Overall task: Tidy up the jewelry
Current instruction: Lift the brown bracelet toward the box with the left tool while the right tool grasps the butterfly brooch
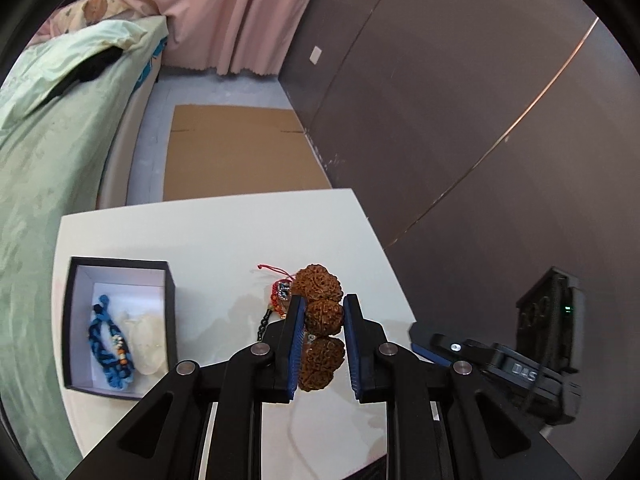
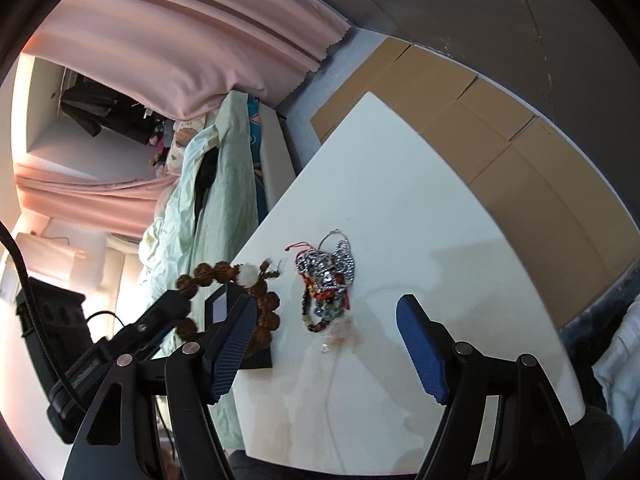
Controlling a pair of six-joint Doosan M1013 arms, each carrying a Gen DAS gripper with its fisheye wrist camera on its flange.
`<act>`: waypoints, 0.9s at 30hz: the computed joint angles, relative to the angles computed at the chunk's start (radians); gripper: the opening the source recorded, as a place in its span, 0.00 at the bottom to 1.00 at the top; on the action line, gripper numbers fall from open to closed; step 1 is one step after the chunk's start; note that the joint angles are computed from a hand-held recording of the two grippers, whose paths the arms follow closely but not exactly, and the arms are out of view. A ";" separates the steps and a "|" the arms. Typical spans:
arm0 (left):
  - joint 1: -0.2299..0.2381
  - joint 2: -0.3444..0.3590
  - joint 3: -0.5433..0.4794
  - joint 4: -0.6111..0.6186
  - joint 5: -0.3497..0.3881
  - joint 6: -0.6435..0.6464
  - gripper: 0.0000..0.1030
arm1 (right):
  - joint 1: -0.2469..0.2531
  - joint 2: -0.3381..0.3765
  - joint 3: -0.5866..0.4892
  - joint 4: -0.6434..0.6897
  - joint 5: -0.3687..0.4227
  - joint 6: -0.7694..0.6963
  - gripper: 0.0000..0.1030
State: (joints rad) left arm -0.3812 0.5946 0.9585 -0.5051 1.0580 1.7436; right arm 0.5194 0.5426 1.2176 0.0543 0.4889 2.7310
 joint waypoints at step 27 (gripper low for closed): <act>0.095 -0.083 0.093 -0.020 -0.109 -0.022 0.20 | 0.072 0.318 -0.586 -0.178 0.827 -0.307 0.72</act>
